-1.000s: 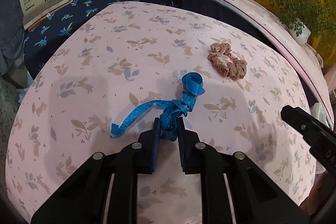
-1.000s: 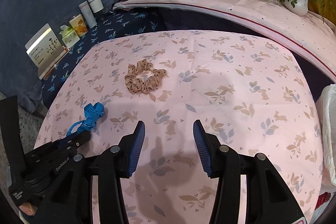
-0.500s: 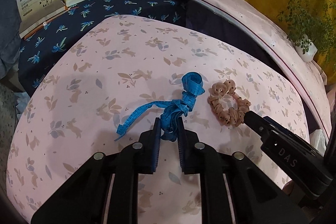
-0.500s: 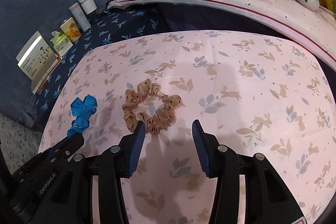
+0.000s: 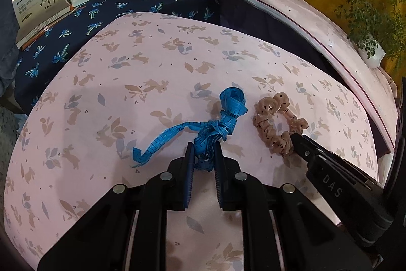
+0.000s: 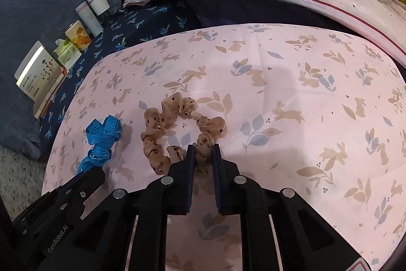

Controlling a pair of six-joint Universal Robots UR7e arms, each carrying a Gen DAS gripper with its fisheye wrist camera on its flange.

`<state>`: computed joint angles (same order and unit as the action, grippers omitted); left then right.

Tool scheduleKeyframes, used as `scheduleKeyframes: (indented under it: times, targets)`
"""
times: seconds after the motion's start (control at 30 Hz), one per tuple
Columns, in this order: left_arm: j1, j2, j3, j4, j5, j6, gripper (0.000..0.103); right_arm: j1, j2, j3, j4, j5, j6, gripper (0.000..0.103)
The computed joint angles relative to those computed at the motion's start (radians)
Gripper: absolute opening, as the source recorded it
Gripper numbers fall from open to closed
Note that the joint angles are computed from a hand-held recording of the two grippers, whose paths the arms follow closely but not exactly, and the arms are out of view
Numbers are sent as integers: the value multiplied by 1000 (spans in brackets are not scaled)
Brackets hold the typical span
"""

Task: Collect trash
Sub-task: 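Grasp the blue tape strap with the left gripper while the right gripper grasps the tan scrunchie, then lift the blue strap and scrunchie and carry them over the white bin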

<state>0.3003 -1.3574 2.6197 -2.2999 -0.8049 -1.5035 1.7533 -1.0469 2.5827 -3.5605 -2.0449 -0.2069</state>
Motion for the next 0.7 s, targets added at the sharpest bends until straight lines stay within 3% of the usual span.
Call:
scheduleKeyframes:
  times: [0.27, 0.53, 0.7]
  targets:
    - [-64, 49, -48, 35, -14, -22, 14, -19, -136, 64, 5, 13, -25, 7]
    - [-147, 139, -148, 66, -14, -16, 14, -43, -420, 111, 123, 37, -60, 7]
    - [-188, 228, -224, 41, -21, 16, 14, -86, -659, 133, 253, 74, -95, 7]
